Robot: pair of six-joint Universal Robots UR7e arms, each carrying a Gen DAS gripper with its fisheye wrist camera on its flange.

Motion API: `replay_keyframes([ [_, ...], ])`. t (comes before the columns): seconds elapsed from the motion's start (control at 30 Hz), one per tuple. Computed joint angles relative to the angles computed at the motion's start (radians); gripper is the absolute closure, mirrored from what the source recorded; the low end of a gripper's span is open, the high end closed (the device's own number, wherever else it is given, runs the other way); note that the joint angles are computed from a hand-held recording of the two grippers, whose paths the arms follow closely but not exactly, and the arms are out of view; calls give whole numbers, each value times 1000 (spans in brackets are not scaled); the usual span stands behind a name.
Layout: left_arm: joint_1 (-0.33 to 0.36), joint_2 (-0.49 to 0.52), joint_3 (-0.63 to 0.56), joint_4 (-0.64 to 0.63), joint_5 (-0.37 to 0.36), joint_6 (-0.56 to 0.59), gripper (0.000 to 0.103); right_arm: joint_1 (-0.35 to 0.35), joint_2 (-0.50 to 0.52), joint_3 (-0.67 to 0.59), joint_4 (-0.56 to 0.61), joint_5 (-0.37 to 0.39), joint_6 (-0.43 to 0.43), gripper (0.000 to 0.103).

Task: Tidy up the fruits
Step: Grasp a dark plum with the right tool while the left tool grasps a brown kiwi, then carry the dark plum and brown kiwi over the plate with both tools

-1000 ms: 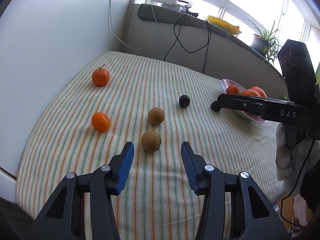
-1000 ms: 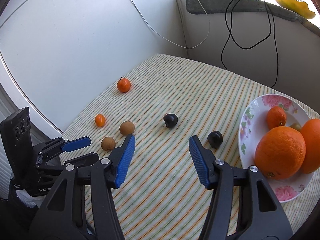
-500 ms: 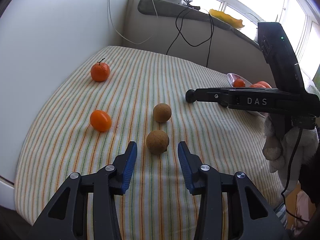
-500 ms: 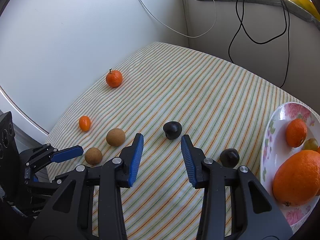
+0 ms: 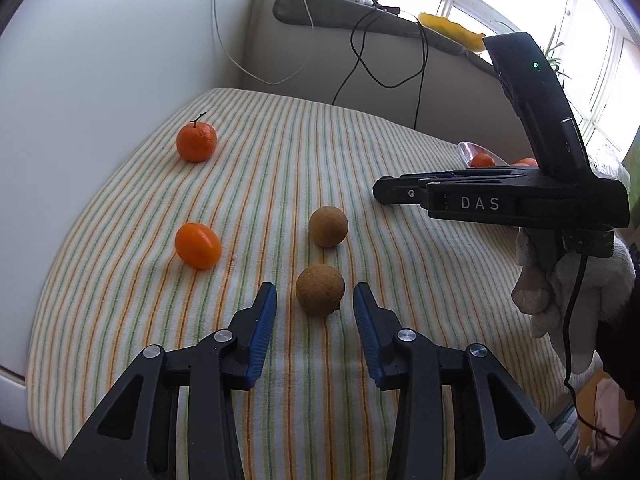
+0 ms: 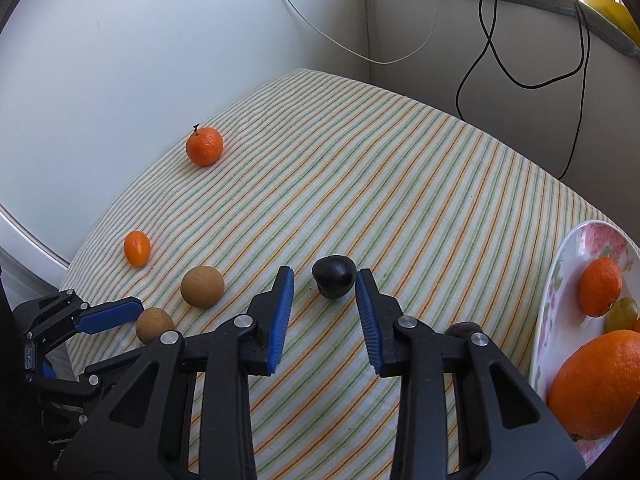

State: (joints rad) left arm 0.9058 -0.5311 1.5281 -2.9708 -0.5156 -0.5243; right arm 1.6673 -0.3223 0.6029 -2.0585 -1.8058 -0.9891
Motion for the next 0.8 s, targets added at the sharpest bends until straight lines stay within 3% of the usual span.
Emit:
replay_keyframes([
  [0.3, 6, 13, -18, 2, 9, 20, 76, 7, 0, 23, -47, -21, -42, 81],
  [0.8, 0, 9, -7, -50, -3, 41, 79, 1, -32, 15, 20, 37, -30, 83],
])
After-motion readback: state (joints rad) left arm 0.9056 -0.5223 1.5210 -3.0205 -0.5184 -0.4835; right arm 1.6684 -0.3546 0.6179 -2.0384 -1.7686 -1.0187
